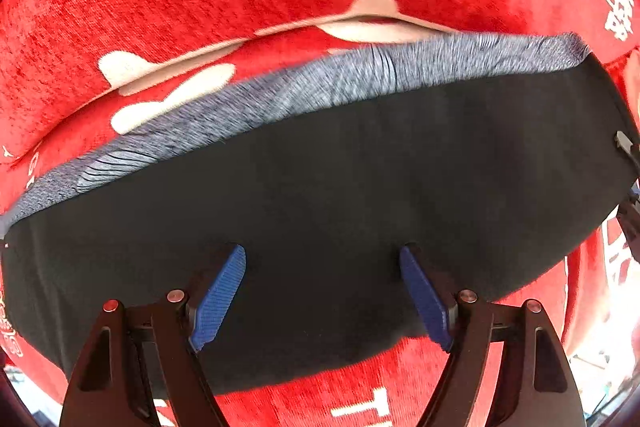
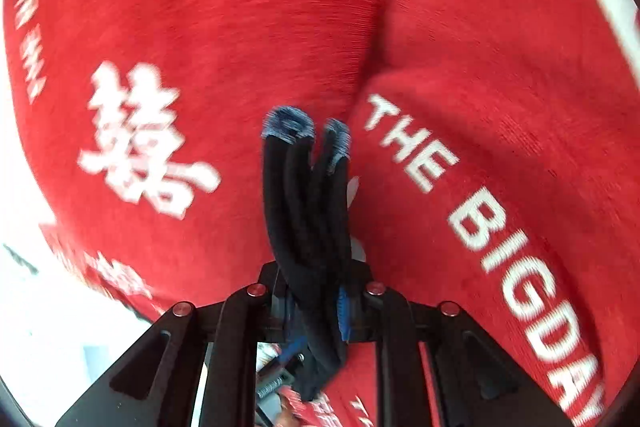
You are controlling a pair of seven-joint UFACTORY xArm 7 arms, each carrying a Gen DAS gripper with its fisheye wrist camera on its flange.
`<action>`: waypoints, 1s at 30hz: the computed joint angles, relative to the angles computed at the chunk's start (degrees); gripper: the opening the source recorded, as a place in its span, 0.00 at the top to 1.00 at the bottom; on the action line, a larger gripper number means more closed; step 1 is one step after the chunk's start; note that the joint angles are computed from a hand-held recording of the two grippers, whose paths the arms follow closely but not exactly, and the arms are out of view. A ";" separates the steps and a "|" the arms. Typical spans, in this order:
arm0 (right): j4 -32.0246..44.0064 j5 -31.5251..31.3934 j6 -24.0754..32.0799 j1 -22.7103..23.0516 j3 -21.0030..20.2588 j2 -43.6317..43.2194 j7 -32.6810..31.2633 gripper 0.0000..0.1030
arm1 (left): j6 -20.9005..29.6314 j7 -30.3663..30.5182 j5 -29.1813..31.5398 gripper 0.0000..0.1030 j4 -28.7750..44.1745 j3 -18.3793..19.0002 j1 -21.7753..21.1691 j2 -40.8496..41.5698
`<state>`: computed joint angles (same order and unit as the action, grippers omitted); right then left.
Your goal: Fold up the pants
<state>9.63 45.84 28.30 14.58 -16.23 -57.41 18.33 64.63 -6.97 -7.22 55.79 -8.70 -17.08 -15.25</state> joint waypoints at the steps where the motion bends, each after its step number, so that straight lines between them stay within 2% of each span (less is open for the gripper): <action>1: -0.37 -2.43 2.90 -2.57 0.45 -0.03 1.21 0.83 | -0.41 -0.67 0.04 0.22 0.03 -0.38 -0.14 0.94; 4: -1.39 -4.43 5.84 -4.90 -1.26 5.76 0.79 0.82 | -1.83 -2.61 0.57 0.20 -1.04 -0.93 -0.43 1.24; 5: -1.63 -5.16 6.43 -4.86 -2.40 6.69 0.38 0.76 | -1.62 -2.90 0.94 0.20 -0.64 -1.02 -0.53 1.57; 6: -2.20 -5.76 8.23 -7.22 -1.32 5.23 1.27 0.71 | -0.97 -2.84 0.86 0.20 0.07 -0.87 -0.62 1.82; 8: 0.42 -13.61 16.71 -14.99 5.39 3.03 7.49 0.54 | -1.17 -2.51 0.63 0.20 0.77 -0.44 -0.55 1.47; 10: 3.46 -21.03 22.34 -19.18 9.83 -1.67 11.04 0.54 | -2.21 -2.59 1.53 0.20 2.09 -0.24 -0.10 1.43; 11: 5.19 -22.74 22.60 -18.95 11.03 -2.05 10.97 0.57 | -2.62 -2.88 2.04 0.20 2.81 -0.29 0.08 1.89; 12: 7.65 -24.18 21.74 -16.71 10.84 -0.95 8.51 0.62 | -3.38 -3.39 2.60 0.20 3.91 -0.43 0.25 3.11; 13: 9.23 -24.17 21.00 -14.22 9.46 1.20 5.44 0.62 | -3.82 -3.99 3.00 0.20 4.79 -0.65 0.23 4.29; 17: 17.02 -20.67 13.74 -4.17 6.88 19.76 -7.79 0.62 | -7.28 -9.93 7.30 0.20 7.96 -2.05 -0.35 11.20; 19: 20.44 -17.82 11.19 -2.40 6.84 29.19 -11.71 0.62 | -9.35 -12.71 9.91 0.20 8.28 -1.78 -0.58 13.75; 21: 21.50 -17.71 8.93 -1.96 5.87 34.53 -13.76 0.65 | -11.40 -14.27 12.10 0.20 9.26 -1.10 -0.65 15.92; 22: 20.44 -17.10 7.48 -3.56 6.74 34.00 -14.95 0.67 | -12.03 -14.81 13.25 0.20 9.47 -0.69 -0.58 16.44; 23: 19.92 -18.70 7.02 -7.37 9.21 33.47 -13.74 0.70 | -11.79 -15.90 15.43 0.20 10.01 -0.25 -0.45 17.07; 25: 19.88 -19.78 8.15 -10.05 10.11 32.28 -10.34 0.73 | -10.51 -16.93 18.02 0.20 10.51 1.20 0.60 17.74; 27: 20.25 -23.04 11.72 -12.67 11.34 29.98 -7.08 0.66 | -8.58 -16.66 17.99 0.20 10.22 2.52 2.14 16.64; 28: 21.97 -23.93 12.89 -12.61 12.40 30.44 -5.59 0.64 | -8.18 -15.91 18.23 0.20 9.18 3.11 3.05 14.83; 30: 21.47 -21.76 14.91 -10.82 11.58 27.24 -6.57 0.54 | -7.45 -13.49 18.71 0.20 6.68 3.73 4.59 10.84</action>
<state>31.11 24.08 43.21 3.76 -4.65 -30.17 11.75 57.19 -20.46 11.50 62.47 -4.98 -12.49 -4.41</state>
